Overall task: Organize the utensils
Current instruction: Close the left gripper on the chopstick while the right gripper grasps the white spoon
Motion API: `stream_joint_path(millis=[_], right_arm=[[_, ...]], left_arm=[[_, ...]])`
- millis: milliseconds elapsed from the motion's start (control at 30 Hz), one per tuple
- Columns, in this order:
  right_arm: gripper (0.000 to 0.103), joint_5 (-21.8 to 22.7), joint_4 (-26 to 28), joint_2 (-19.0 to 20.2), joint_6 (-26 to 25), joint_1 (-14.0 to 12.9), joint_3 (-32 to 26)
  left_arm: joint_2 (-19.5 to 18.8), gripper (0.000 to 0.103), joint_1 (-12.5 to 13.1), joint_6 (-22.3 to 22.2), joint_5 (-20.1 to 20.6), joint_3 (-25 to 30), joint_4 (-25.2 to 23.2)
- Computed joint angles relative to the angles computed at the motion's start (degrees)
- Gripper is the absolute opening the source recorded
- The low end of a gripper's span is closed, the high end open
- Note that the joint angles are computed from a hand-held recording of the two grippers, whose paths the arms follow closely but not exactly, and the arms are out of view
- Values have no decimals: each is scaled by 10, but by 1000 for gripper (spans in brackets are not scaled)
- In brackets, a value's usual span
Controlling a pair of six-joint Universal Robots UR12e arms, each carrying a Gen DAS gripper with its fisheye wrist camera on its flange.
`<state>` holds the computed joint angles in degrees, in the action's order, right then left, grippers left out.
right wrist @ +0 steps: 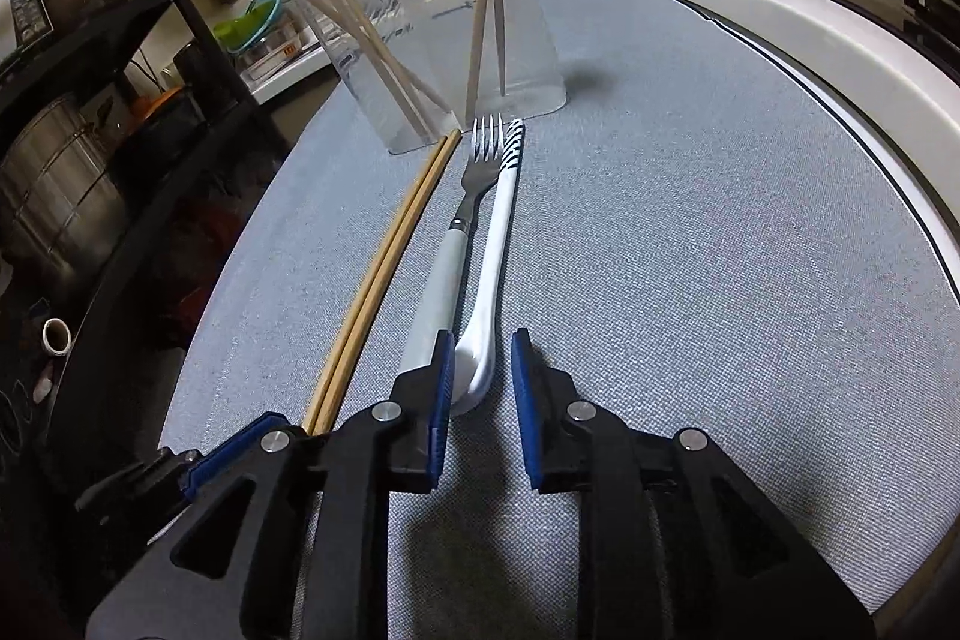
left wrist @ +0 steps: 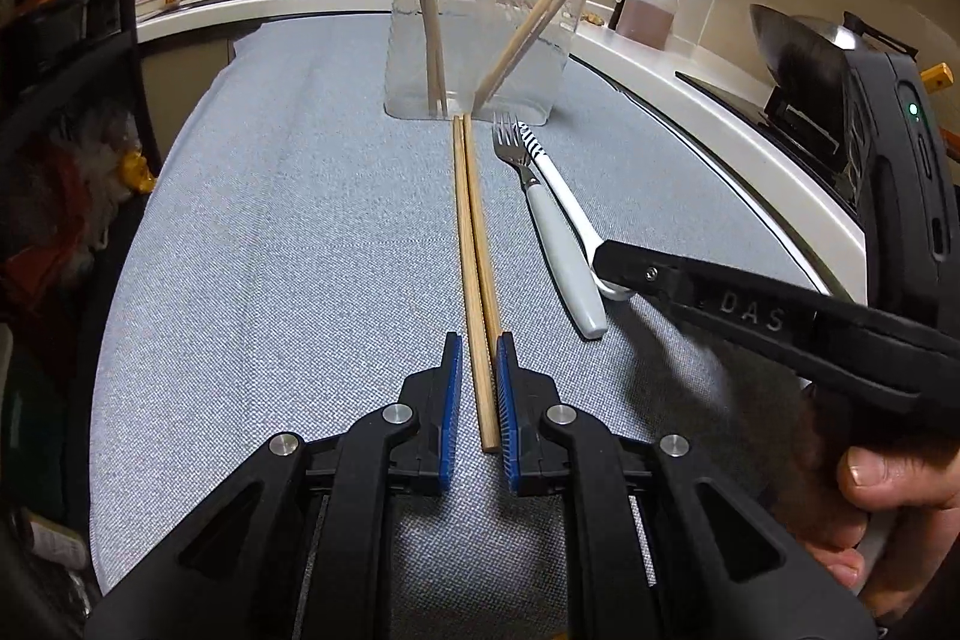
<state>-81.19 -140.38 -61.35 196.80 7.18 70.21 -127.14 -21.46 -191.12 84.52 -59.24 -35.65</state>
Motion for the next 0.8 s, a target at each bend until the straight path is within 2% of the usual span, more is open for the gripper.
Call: stream_joint_path(millis=[200, 367, 500, 800], right_arm=[[19, -17, 6, 1, -7, 5, -4], [19, -11, 14, -2, 2, 4, -1], [19, -10, 20, -2, 10, 5, -3], [8, -42, 46, -12, 13, 5, 0]], left_arm=[[0, 12, -5, 10, 10, -1, 5], [1, 12, -4, -16, 6, -4, 6], [3, 12, -4, -18, 12, -8, 9], [10, 7, -5, -12, 19, -17, 12]])
